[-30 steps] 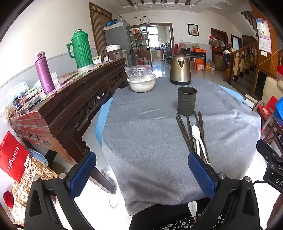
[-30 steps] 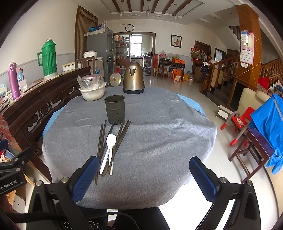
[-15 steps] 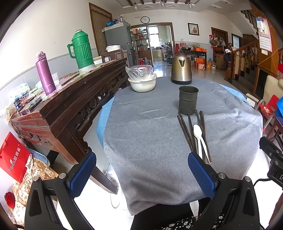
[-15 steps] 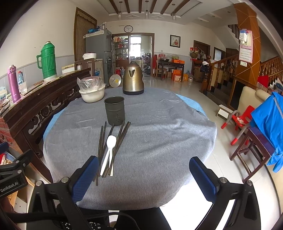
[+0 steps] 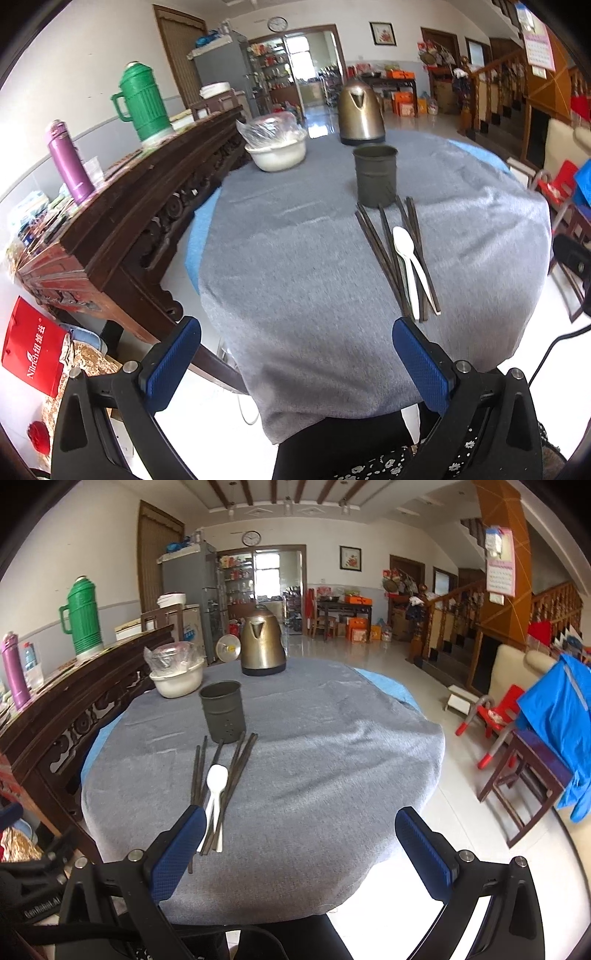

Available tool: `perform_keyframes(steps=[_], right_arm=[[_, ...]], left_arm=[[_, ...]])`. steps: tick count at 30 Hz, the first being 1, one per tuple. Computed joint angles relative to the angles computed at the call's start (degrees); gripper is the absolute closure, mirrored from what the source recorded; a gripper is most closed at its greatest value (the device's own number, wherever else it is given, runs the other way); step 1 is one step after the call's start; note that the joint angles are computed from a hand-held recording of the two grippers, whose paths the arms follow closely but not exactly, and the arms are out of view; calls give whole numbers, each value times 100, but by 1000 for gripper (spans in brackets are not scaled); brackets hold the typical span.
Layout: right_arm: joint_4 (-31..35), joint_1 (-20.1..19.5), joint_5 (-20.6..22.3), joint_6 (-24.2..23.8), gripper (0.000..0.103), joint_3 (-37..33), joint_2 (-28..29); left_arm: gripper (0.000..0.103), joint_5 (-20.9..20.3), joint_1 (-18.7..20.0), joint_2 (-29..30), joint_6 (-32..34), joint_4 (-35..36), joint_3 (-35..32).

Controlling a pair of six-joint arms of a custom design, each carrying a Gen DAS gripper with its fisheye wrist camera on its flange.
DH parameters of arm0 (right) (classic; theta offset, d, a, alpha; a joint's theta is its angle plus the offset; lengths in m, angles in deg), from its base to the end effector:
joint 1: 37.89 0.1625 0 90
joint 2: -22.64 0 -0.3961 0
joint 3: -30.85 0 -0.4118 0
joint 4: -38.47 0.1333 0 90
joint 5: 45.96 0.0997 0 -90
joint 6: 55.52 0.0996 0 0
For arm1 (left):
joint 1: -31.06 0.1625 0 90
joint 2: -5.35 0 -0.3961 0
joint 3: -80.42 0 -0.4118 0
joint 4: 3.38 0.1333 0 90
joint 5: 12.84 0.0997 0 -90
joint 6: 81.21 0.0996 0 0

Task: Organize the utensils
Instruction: 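Move both grippers toward the dark chopsticks lying beside the white spoons, then close the right gripper on a dark chopstick while the left gripper grasps another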

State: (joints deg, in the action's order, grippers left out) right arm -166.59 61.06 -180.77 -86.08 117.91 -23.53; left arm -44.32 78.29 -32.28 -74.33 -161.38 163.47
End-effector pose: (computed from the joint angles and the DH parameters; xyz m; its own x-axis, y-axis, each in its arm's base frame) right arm 0.1683 -0.6627 0.2553 -0.6727 0.3447 0.6547 -0.4465 0.5165 -0.7307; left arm -0.3252 -0.6729 0.1013 -0.5262 0.1946 -0.8278 0.6950 0.6593 -0.2869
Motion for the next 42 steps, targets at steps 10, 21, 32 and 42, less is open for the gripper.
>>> perform_keyframes(steps=[10, 21, 32, 42], right_arm=[[868, -165, -3, 194, 0, -550, 235], [2027, -339, -10, 615, 0, -1470, 663], [2817, -411, 88, 819, 0, -2205, 998], [5133, -807, 1770, 1948, 59, -2967, 1067]], left_arm=[[0, -24, 202, 358, -422, 800, -590], [0, -117, 400, 791, -650, 1550, -1372], [0, -239, 558, 1074, -814, 2021, -2005], [0, -730, 891, 1237, -1133, 2353, -2673]])
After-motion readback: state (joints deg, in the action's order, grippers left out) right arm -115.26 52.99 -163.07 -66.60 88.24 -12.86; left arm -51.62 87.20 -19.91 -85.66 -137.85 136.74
